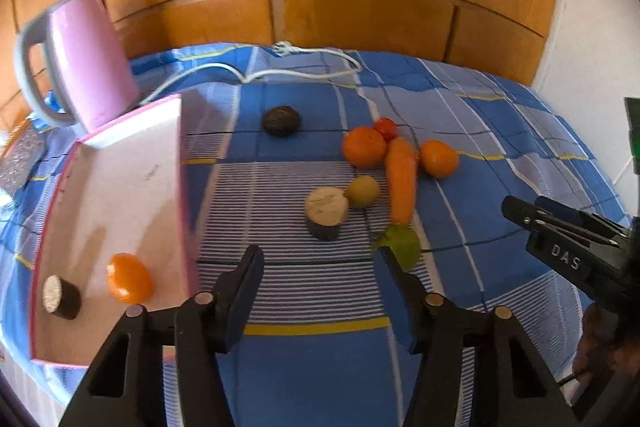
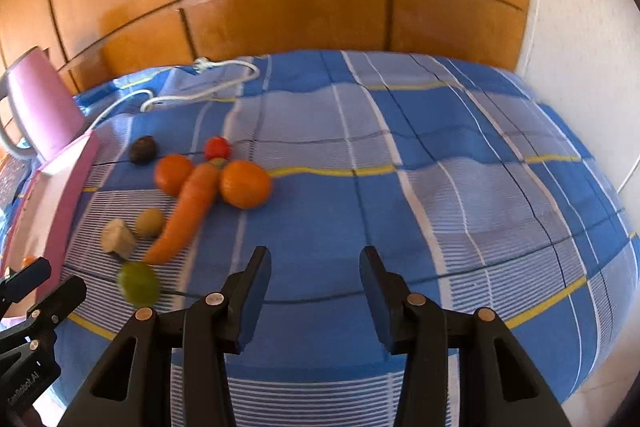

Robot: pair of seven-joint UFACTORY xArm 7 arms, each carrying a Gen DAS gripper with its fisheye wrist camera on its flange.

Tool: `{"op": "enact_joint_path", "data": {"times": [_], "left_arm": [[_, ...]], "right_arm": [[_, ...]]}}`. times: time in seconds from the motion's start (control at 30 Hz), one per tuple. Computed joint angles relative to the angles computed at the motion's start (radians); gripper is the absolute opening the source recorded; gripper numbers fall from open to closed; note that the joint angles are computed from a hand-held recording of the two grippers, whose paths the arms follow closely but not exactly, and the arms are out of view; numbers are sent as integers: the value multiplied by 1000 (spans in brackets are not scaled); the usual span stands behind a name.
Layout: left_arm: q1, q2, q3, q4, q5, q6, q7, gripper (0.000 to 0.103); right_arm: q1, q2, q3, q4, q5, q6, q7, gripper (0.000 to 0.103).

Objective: Organize fruits
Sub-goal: 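Move the left tool to the green tomato and grasp it, then grasp the large orange with the right tool while the left holds the green tomato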

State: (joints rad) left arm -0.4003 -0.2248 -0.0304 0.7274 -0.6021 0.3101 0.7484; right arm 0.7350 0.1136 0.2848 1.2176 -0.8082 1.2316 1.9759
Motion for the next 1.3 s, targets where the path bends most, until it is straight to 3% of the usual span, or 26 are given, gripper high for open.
{"op": "enact_joint_path", "data": {"times": [0.47,0.5,0.6,1.13,1.2,1.3], "left_arm": [[-35,88,-46,49,-111,-6,104,57],[-31,101,-52,58,-106,1,99,55],[-16,132,-64,77,-117,40,108,33],[20,149,-78,66,-271,-48,224,34],[22,153,-78,69,-297,-49,246,34],[25,153,-84,69,-319,-52,264,33]], "right_arm": [[-52,-10,-15,-41,-10,-176,-28,47],[-55,-10,-19,-42,-12,-194,-30,47],[-65,-8,-27,-48,-13,-242,-27,47],[-104,82,-91,26,-34,-334,-149,46],[-106,90,-100,22,-25,-360,-158,40],[-94,98,-109,25,-49,-350,-163,40]]}}
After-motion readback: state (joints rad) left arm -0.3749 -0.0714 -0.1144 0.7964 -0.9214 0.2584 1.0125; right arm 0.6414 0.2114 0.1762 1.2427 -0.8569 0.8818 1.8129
